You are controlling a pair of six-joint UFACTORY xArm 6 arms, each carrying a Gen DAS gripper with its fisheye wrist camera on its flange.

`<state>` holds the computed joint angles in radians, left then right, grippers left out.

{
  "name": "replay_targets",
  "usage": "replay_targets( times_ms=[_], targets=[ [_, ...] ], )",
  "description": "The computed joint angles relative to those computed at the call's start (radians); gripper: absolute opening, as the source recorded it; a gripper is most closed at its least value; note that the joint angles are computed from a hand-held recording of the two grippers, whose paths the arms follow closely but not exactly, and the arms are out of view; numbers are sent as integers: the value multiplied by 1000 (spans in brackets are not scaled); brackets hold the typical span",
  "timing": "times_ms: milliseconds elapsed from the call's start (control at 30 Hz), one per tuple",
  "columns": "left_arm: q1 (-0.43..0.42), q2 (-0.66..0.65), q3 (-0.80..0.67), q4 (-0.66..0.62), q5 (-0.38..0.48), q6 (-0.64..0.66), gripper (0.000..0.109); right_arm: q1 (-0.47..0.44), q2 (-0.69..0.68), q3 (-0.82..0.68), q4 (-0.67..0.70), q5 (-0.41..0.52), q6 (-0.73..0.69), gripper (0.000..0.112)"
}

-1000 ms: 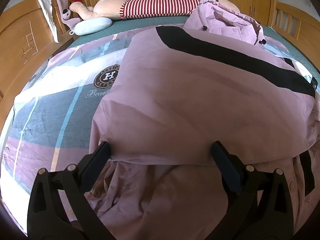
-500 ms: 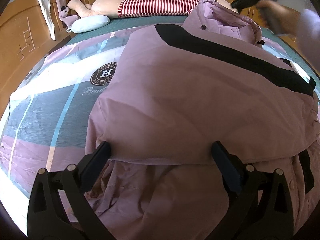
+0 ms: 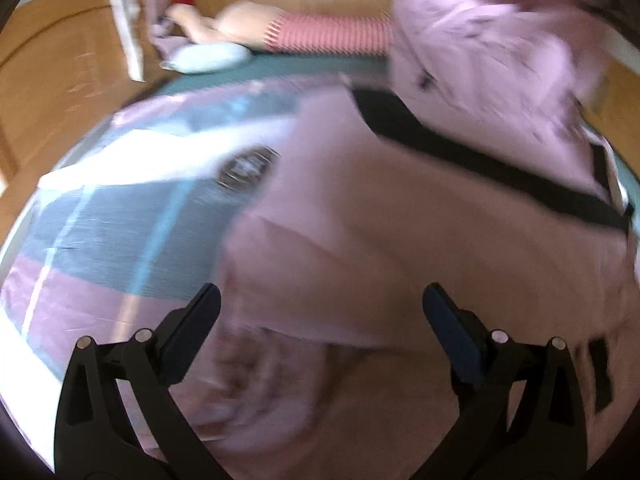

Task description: Fold large clothes

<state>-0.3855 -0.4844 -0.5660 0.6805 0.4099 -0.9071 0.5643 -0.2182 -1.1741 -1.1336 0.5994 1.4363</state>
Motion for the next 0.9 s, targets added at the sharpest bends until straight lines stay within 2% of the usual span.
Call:
replay_targets(
  times_ms=[33, 100, 167, 233, 300, 333, 400, 467, 533, 600, 667, 700, 733, 767, 800, 833, 867, 900],
  targets=[
    [8, -26, -1, -13, 5, 6, 101, 44, -105, 102, 8, -7, -13, 3],
    [28, -99, -3, -20, 26, 7, 101, 161, -283, 275, 60, 66, -4, 4],
    [44, -171, -8, 14, 65, -18, 101, 287, -384, 386, 195, 204, -90, 8],
    [69, -225, -16, 14, 107, -22, 101, 377, -393, 423, 349, 347, -182, 24],
    [115, -279, -4, -50, 102, 18, 101, 459, -376, 442, 472, 513, -203, 70],
    [129, -294, 2, -78, 100, 34, 101, 498, -382, 460, 497, 563, -179, 73],
    [153, -297, 3, -242, 109, 146, 101, 518, -401, 470, 514, 574, -150, 74],
    [152, -286, 7, -435, 128, 265, 101, 531, -419, 452, 430, 552, -61, 74],
    [141, -272, 10, -590, 136, 361, 101, 510, -403, 408, 335, 448, -6, 76],
    [113, -251, 11, -610, 131, 384, 101, 473, -354, 353, 328, 337, -15, 101],
    [79, -233, 8, -493, 137, 319, 101, 414, -259, 289, 361, 164, -52, 102],
    [64, -220, 3, -445, 144, 294, 101, 415, -203, 252, 387, 125, -74, 102],
    [53, -213, 3, -421, 146, 286, 101, 418, -111, 179, 450, 128, -138, 102],
    [42, -200, -4, -401, 154, 289, 101, 427, -41, 113, 508, 173, -205, 102],
    [32, -192, -10, -381, 164, 284, 101, 442, 51, 26, 543, 260, -258, 102],
    [24, -188, -15, -361, 173, 276, 101, 455, 129, -43, 536, 338, -283, 102],
    [26, -188, -15, -358, 176, 283, 101, 468, 193, -83, 507, 375, -303, 98],
    [27, -190, -17, -363, 180, 293, 101, 471, 214, -85, 493, 369, -296, 58]
  ],
)
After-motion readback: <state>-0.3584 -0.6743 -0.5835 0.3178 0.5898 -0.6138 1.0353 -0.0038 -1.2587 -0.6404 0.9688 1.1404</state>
